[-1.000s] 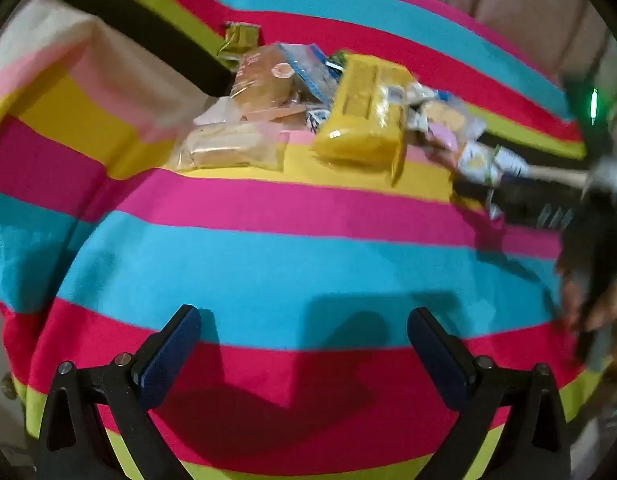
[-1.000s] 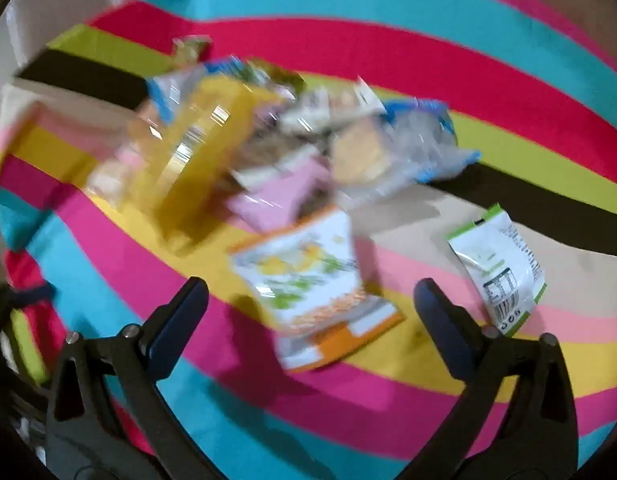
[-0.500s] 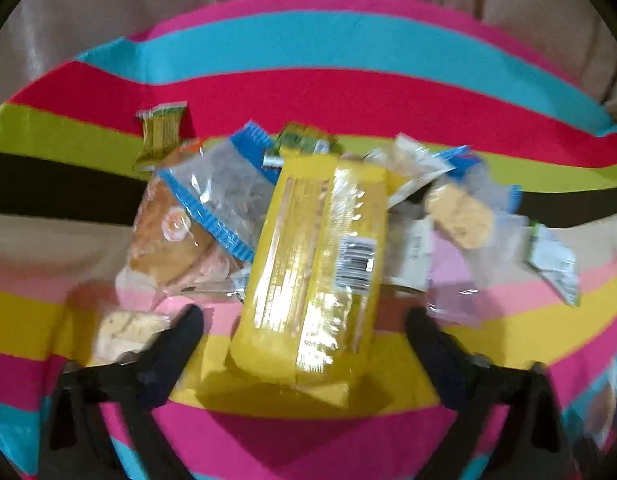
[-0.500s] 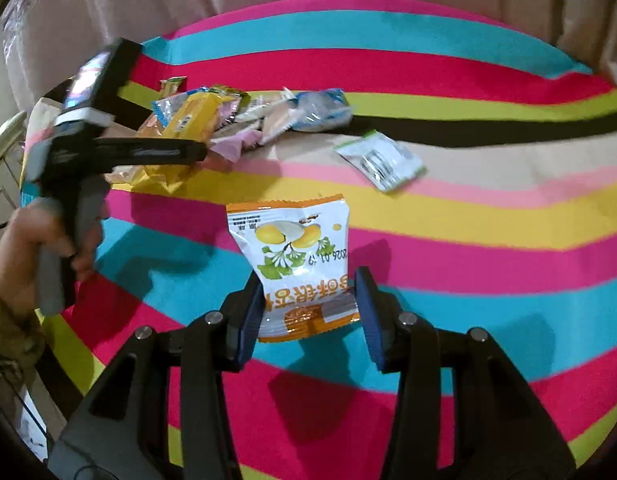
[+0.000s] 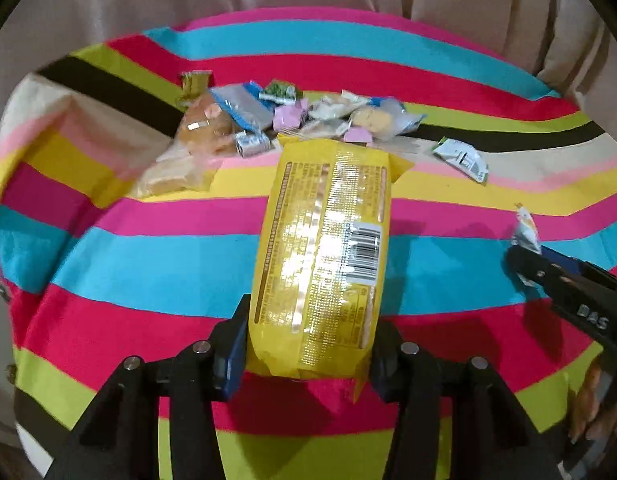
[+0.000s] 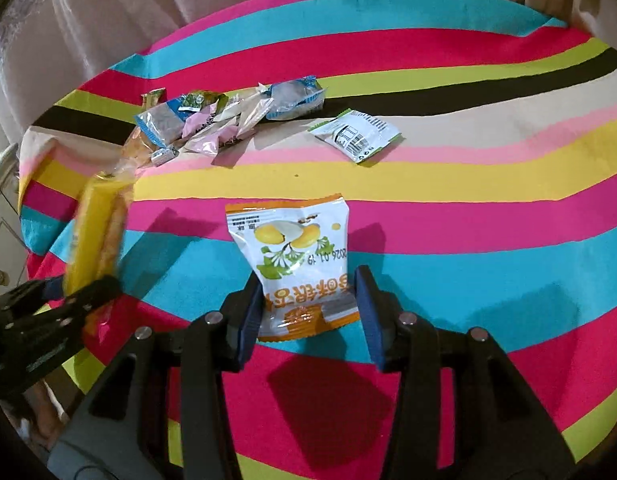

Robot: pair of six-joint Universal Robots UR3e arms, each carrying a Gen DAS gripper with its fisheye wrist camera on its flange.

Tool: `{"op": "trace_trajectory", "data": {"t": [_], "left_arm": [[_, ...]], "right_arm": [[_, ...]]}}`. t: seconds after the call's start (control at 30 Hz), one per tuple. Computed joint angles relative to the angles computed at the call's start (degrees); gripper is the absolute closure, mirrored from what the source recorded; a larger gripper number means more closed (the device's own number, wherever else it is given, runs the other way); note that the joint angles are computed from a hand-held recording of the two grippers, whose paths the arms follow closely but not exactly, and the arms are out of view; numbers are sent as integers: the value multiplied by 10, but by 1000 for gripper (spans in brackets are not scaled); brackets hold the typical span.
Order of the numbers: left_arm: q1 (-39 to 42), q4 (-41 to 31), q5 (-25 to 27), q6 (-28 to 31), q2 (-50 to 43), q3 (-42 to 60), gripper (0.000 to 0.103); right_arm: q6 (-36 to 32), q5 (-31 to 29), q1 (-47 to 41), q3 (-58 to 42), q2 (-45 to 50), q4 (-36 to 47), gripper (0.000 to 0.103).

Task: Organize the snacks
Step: 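Lift both held packs and carry them toward the white bin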

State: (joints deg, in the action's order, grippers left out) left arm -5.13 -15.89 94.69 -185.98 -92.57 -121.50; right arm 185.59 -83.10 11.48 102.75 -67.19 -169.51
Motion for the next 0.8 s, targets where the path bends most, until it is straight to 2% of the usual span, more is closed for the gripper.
{"op": "trace_trajectory", "data": {"t": [0.07, 0.13, 0.17, 0.27, 0.4, 0.43, 0.47, 0.6, 0.73, 0.8], "left_arm": [[6, -18, -6, -6, 36, 0, 54], [1, -11, 16, -10, 102, -29, 54], [-4, -7, 33, -15, 140, -36, 54], [7, -14, 39, -21, 227, -33, 54], [-23, -43, 77, -20, 326, 4, 53], [-49, -37, 108, -20, 339, 14, 53], [-86, -33, 147, -17, 346, 30, 53], [-178, -60, 203, -19, 366, 86, 53], [-316, -57, 309, -19, 341, 133, 53], [-384, -56, 358, -22, 323, 155, 53]], "right_arm": [[29, -9, 8, 13, -35, 16, 55], [53, 0, 9, 61, -97, -25, 55], [58, -28, 26, 77, -138, -36, 55], [52, -84, 68, 108, -250, -73, 55], [35, -173, 147, 88, -357, -87, 55], [23, -207, 176, 80, -373, -96, 55], [4, -269, 227, 65, -382, -106, 55], [-58, -441, 380, 10, -376, -138, 55], [-135, -644, 554, -55, -342, -174, 55], [-163, -702, 604, -70, -339, -184, 55]]}}
